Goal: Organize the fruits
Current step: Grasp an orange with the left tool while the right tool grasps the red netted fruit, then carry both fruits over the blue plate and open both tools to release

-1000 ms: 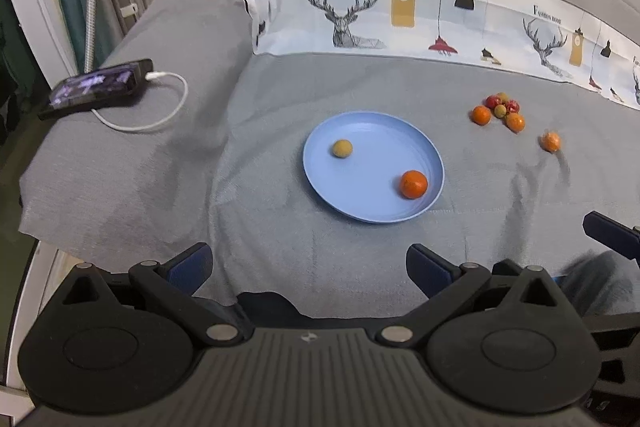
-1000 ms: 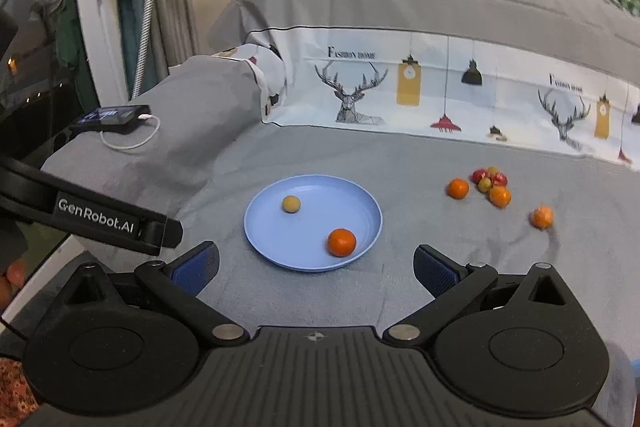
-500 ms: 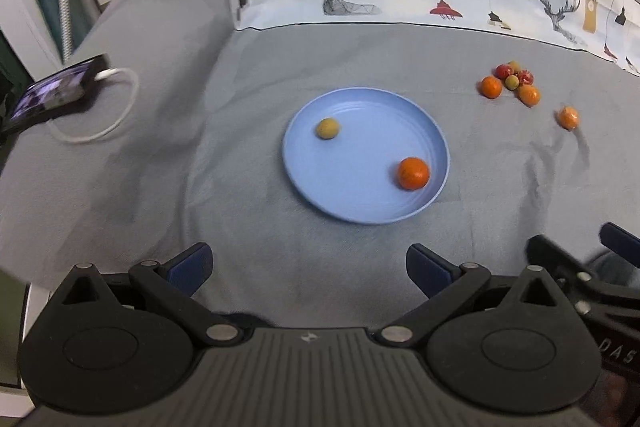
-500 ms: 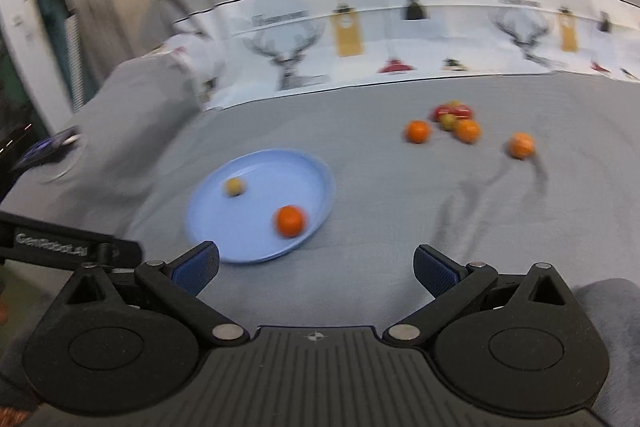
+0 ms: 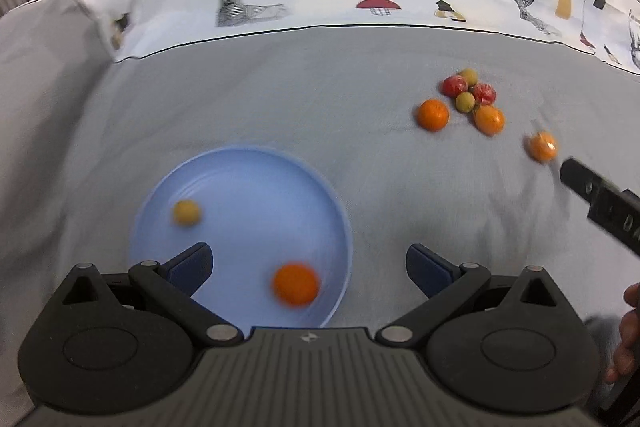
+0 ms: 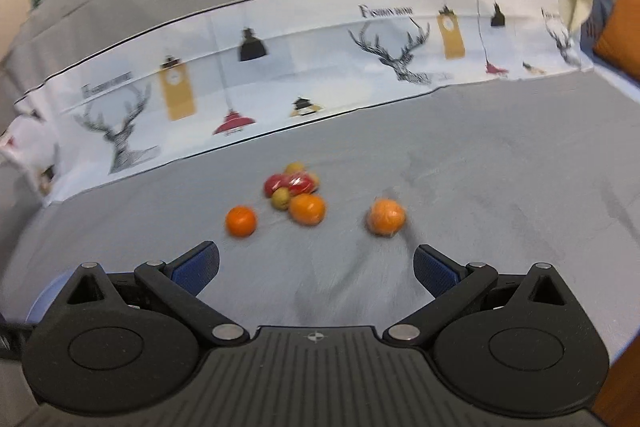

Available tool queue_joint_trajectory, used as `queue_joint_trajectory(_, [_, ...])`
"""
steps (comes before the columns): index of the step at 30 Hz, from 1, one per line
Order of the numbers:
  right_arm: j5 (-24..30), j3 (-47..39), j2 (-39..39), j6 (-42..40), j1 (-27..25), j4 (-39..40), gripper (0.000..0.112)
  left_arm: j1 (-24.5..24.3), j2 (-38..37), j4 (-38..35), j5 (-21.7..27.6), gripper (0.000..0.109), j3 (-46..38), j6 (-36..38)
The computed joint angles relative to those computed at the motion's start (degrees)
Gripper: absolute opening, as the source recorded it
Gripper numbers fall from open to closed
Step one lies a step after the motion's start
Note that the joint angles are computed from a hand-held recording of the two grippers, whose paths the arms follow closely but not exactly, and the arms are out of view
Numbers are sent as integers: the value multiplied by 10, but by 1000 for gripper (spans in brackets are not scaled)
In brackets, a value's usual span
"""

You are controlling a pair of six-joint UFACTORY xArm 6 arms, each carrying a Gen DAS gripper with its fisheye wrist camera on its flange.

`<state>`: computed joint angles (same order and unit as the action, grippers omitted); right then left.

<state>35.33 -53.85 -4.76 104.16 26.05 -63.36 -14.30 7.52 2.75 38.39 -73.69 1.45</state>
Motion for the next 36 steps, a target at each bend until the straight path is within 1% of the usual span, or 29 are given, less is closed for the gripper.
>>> queue_joint_trajectory(3, [-25,-29,44,3,-36,-16,102,-18,59,4,-4,103,-51,-6])
queue_joint_trajectory(5, [-51,-56,82,-10,-62,-16,102,-30,103,12,-9,103,-89,-8])
queue_joint_trajectory(7, [-81,-85,120,-24,-84,-11,102,-44,152,16,-2,103,-139,-4])
queue_joint_trajectory(11, [-104,-145,190,-15,-114,-22,102,-60,237,3,-7,103,-225,20])
queue_joint_trajectory(14, [-125,-185,237,-32,-134,-24,102,-65,307,16,-11,103,-300,0])
queue_joint_trajectory(16, [-134,-205,261,-41,-144,-23,102,-65,352,3,0,103,-359,6])
queue_joint_trajectory(19, [-177,-235,300,-88,-162,3,102,-64,409,-43,23,103,-437,38])
queue_joint_trajectory(20, [-186,-245,313,-113,-165,23,102,-64,427,-61,31,103,-462,51])
queue_joint_trajectory(21, [-193,-254,324,-131,-167,35,101,-64,437,-63,34,103,-477,52])
queue_joint_trajectory(23, [-214,-267,342,-146,-171,41,88,-66,457,-58,36,103,-505,47])
queue_joint_trajectory(25, [-237,-268,346,-128,-176,28,84,-67,469,-59,45,103,-528,43])
queue_joint_trajectory(26, [-244,-267,345,-114,-177,13,80,-68,470,-58,42,103,-528,41])
queue_joint_trajectory(28, [-251,-264,342,-105,-181,-4,75,-69,458,-61,16,103,-502,48])
queue_joint_trajectory(29, [-256,-262,339,-85,-183,-24,67,-69,451,-66,3,101,-488,54])
queue_joint_trajectory(30, [-268,-259,337,-64,-187,-41,61,-69,442,-77,-15,88,-470,66])
queue_joint_trajectory(31, [-288,-257,336,-42,-193,-59,41,-70,428,-93,-43,80,-443,91])
queue_joint_trajectory(32, [-301,-253,331,-32,-197,-66,34,-71,420,-112,-54,56,-431,120])
queue_joint_trajectory(33, [-301,-247,325,-26,-197,-74,33,-72,415,-138,-49,39,-429,155])
queue_joint_trajectory(34, [-295,-241,319,-18,-195,-89,33,-72,416,-153,-35,39,-436,169])
queue_joint_trajectory(36, [-264,-233,306,15,-189,-123,33,-68,421,-184,0,39,-456,187])
